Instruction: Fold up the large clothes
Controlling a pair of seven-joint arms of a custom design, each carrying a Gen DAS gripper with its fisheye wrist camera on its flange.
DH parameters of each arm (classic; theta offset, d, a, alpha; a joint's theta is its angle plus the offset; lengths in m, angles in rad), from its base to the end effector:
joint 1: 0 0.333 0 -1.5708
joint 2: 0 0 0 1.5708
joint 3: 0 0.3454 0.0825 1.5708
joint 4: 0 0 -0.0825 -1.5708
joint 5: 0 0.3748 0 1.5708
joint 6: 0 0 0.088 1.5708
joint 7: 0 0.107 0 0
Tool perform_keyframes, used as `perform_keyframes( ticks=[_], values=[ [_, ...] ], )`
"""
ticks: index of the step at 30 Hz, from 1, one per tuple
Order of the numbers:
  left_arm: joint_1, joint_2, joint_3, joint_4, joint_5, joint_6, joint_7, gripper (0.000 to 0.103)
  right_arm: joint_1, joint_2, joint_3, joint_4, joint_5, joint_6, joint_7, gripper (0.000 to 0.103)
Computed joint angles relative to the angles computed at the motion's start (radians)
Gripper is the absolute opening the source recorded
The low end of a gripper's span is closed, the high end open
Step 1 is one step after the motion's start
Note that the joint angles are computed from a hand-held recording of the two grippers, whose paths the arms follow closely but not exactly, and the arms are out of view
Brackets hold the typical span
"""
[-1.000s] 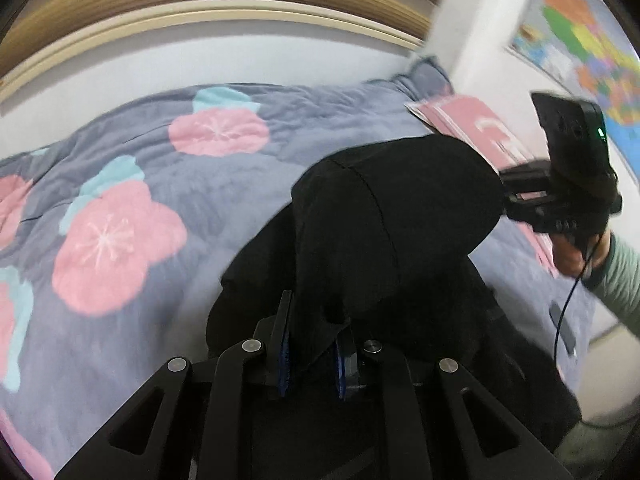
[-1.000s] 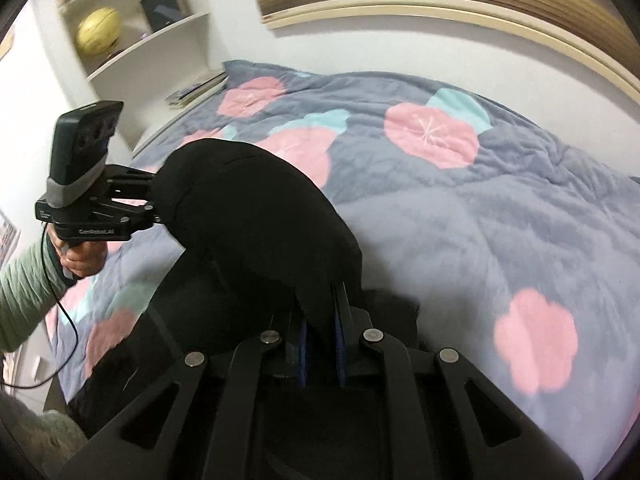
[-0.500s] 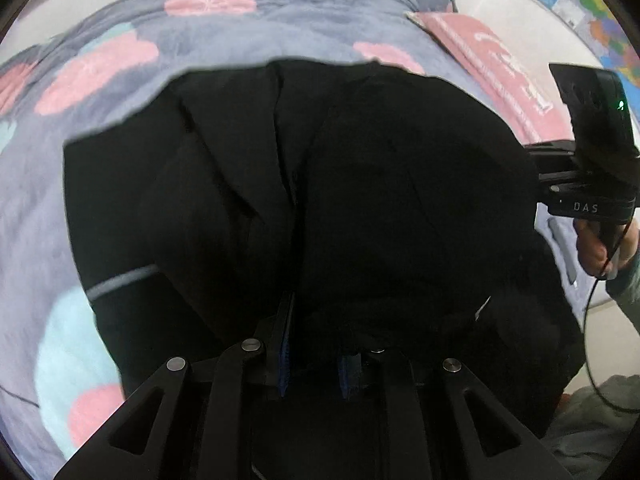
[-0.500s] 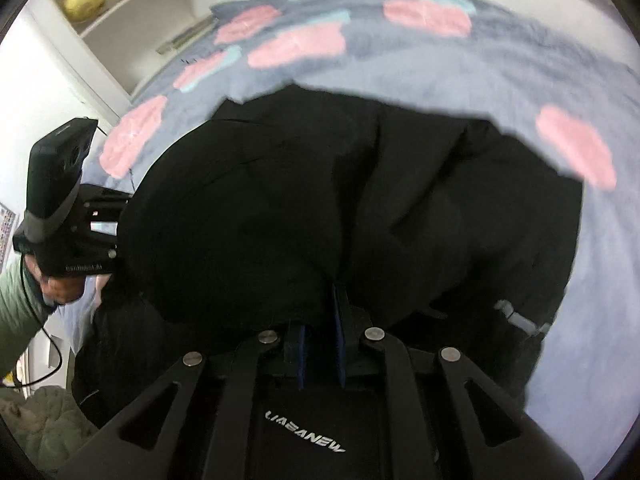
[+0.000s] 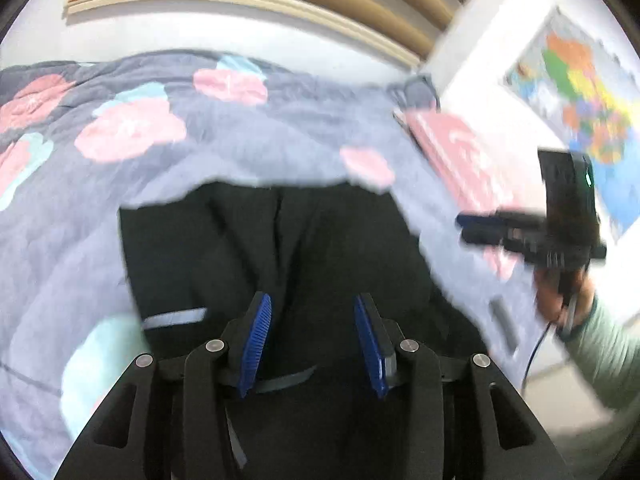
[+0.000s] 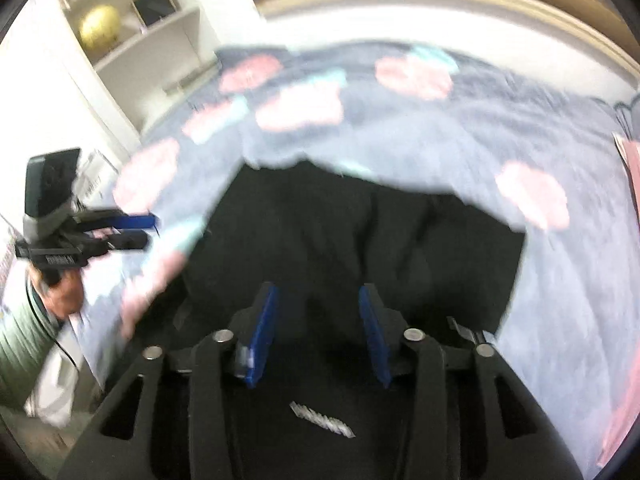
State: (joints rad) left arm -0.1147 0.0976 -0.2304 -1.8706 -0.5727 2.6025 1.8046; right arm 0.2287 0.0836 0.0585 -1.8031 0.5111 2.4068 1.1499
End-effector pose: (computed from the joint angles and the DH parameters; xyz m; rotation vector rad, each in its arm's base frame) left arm 0.5945 -0.1957 0.5640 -1.8417 2.1837 -1.1435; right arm 0.5967 0.1781 0.5840 -2.0740 1.3539 -0.1207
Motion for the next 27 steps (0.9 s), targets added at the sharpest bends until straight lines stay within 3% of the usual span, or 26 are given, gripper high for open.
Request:
perform_keyframes(
  ticks=[5, 8, 11, 15, 18, 21, 24, 27],
  values=[
    [0.01, 0.204, -0.027, 0.204, 0.046, -0.087, -0.147, 0.045, 0.042, 0.189, 0.007, 0.198, -0.095, -0.057, 0.198, 0.06],
    [-0.008, 0.248, -0.026, 0.209, 0.148, -0.118, -0.238, 0.045, 0.059, 0.248, -0.001, 0.198, -0.172, -0.1, 0.241, 0.06],
    [-0.041, 0.319, -0.001, 0.239, 0.294, -0.227, -0.392, 0.045, 0.052, 0.28, 0.001, 0.149, -0.178, -0.138, 0.269, 0.06],
    [-0.05, 0.313, -0.017, 0.197, 0.37, -0.172, -0.473, 0.045, 0.046, 0.247, 0.015, 0.021, -0.131, -0.022, 0.259, 0.059],
    [-0.044, 0.267, -0.038, 0.14, 0.397, -0.108, -0.471, 0.045, 0.036, 0.215, 0.02, -0.006, -0.108, -0.011, 0.249, 0.059],
    [-0.012, 0.181, -0.076, 0.06, 0.333, -0.057, -0.407, 0.045, 0.029, 0.144, 0.028, -0.056, -0.088, 0.01, 0.198, 0.06],
    [-0.013, 0.083, -0.083, -0.031, 0.278, 0.005, -0.359, 0.044, 0.031, 0.018, 0.038, -0.173, -0.048, 0.086, 0.081, 0.06],
    [-0.031, 0.041, -0.077, -0.071, 0.204, 0.041, -0.314, 0.045, 0.044, -0.045, 0.032, -0.222, -0.027, 0.094, 0.064, 0.06]
  ],
)
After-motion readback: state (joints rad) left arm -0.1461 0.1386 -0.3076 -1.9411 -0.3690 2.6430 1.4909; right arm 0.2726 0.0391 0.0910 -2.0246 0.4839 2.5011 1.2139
